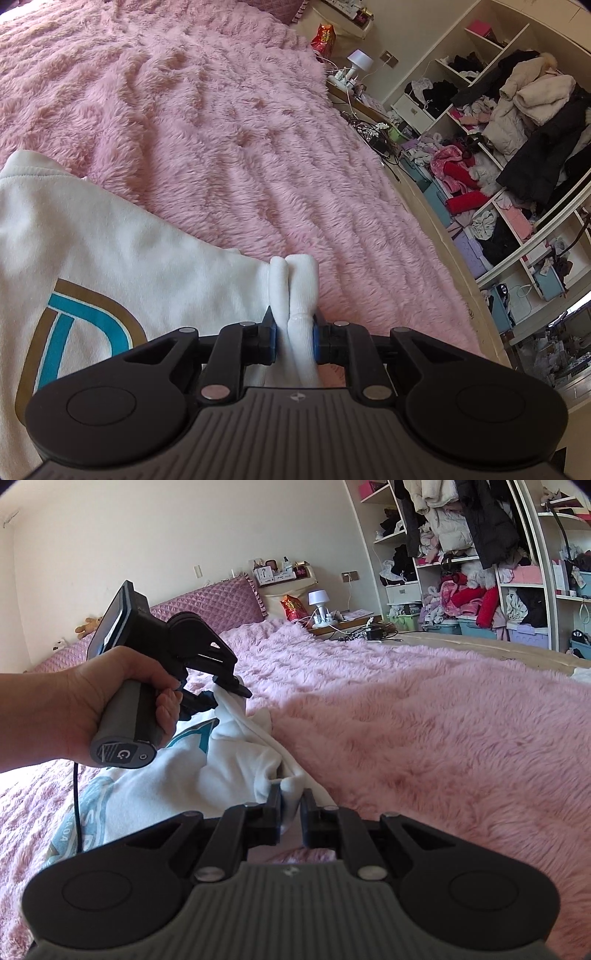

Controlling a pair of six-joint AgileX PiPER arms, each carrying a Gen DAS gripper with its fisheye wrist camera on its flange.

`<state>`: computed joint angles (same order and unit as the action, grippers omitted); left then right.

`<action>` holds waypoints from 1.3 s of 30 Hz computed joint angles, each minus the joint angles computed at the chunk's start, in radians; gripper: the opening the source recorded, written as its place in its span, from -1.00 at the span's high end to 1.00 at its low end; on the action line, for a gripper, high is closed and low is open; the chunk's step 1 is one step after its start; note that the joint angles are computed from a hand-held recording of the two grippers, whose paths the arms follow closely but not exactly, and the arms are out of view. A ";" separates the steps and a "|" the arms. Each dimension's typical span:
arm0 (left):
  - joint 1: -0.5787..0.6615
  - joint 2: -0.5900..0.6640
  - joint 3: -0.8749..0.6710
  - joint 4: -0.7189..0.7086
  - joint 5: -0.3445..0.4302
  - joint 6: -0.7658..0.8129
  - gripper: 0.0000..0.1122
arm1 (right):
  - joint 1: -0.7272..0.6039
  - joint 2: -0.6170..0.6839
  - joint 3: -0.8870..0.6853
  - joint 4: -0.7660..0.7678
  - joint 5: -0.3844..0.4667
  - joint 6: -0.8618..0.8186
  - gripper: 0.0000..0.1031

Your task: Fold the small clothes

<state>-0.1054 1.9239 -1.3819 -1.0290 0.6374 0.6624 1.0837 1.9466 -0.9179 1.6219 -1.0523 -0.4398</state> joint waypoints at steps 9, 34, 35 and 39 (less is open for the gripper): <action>-0.014 0.073 -0.087 0.061 0.043 -0.063 0.29 | -0.048 -0.003 0.012 0.018 0.087 0.017 0.86; 0.729 -0.530 0.624 0.016 0.512 0.616 -0.27 | -0.250 -0.190 0.120 -0.283 0.441 -0.225 0.90; 0.744 -0.513 0.631 0.014 0.516 0.617 -0.27 | -0.250 -0.189 0.114 -0.265 0.445 -0.238 0.96; 0.759 -0.467 0.620 -0.010 0.526 0.610 -0.27 | -0.211 -0.200 0.091 -0.138 0.331 -0.359 0.99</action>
